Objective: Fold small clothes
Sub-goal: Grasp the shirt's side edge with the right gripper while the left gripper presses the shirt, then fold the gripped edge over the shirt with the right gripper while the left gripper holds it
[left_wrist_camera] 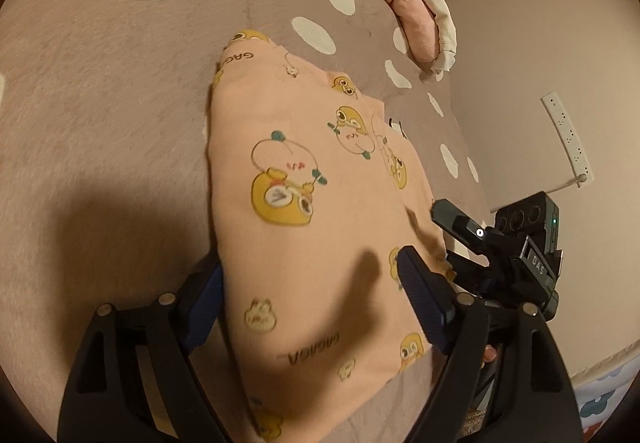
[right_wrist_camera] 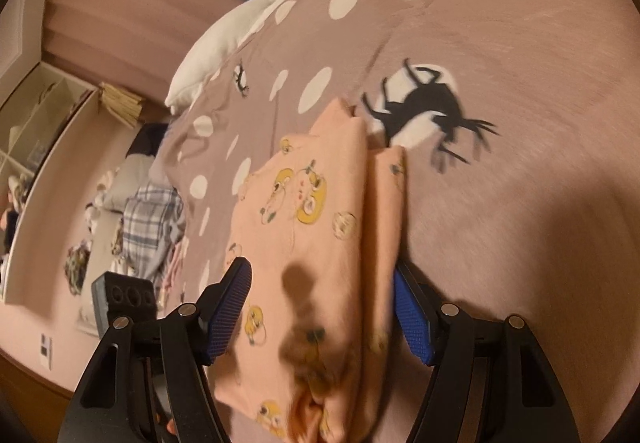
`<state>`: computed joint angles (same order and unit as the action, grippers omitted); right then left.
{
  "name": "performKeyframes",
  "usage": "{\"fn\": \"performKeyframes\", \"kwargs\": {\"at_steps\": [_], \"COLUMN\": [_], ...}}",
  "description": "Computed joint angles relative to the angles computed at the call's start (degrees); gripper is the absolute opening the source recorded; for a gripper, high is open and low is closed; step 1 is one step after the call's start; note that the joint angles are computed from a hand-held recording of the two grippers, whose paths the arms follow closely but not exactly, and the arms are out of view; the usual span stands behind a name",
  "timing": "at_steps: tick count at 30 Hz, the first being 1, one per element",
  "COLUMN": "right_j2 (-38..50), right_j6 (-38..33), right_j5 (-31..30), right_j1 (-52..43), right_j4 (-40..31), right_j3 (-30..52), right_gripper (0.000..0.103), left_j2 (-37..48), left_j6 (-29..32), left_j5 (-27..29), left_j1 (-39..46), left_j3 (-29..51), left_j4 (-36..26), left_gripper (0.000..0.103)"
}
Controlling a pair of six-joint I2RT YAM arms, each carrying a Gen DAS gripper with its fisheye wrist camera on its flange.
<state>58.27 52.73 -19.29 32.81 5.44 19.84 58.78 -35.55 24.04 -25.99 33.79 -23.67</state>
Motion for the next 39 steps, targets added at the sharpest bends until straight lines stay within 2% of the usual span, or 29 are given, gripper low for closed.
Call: {"fn": "performKeyframes", "kwargs": {"at_steps": [8,11,13,15,18,27,33,39], "right_j2": [8.7,10.2,10.3,9.9,8.9,9.5,7.6,8.6], "right_j6": [-3.6,-4.8,-5.7,-5.9,-6.3,-11.6,-14.0,-14.4], "right_j5": [-0.8,0.6,1.6,1.9,3.1,19.6,26.3,31.7], "right_j1": [1.1,1.8,2.0,1.7,1.9,11.6,16.4,20.1], "right_j4": [3.7,2.3,0.9,0.1,-1.5,-13.5,-14.8,-16.1], "right_j3": [4.2,5.6,6.1,5.9,6.0,14.1,15.8,18.0], "right_gripper": [0.069,0.058,0.046,0.041,0.037,0.032,0.026,0.025], "left_j2": [4.4,5.6,5.9,6.3,6.5,7.1,5.5,3.1], "left_j6": [0.4,1.0,1.5,2.1,2.2,1.8,2.0,2.0], "left_j5": [-1.1,-2.5,-4.9,-8.6,-10.2,-16.9,-17.2,-18.1], "left_j1": [-0.8,-1.6,-2.7,-4.0,-3.9,-6.9,-6.7,-7.4], "left_j3": [1.4,2.1,2.6,3.5,3.9,5.5,5.5,5.5], "left_j4": [3.5,3.9,3.2,1.4,0.3,-2.3,-3.1,-4.0], "left_gripper": [0.085,0.084,0.077,0.061,0.051,0.04,0.031,0.029]}}
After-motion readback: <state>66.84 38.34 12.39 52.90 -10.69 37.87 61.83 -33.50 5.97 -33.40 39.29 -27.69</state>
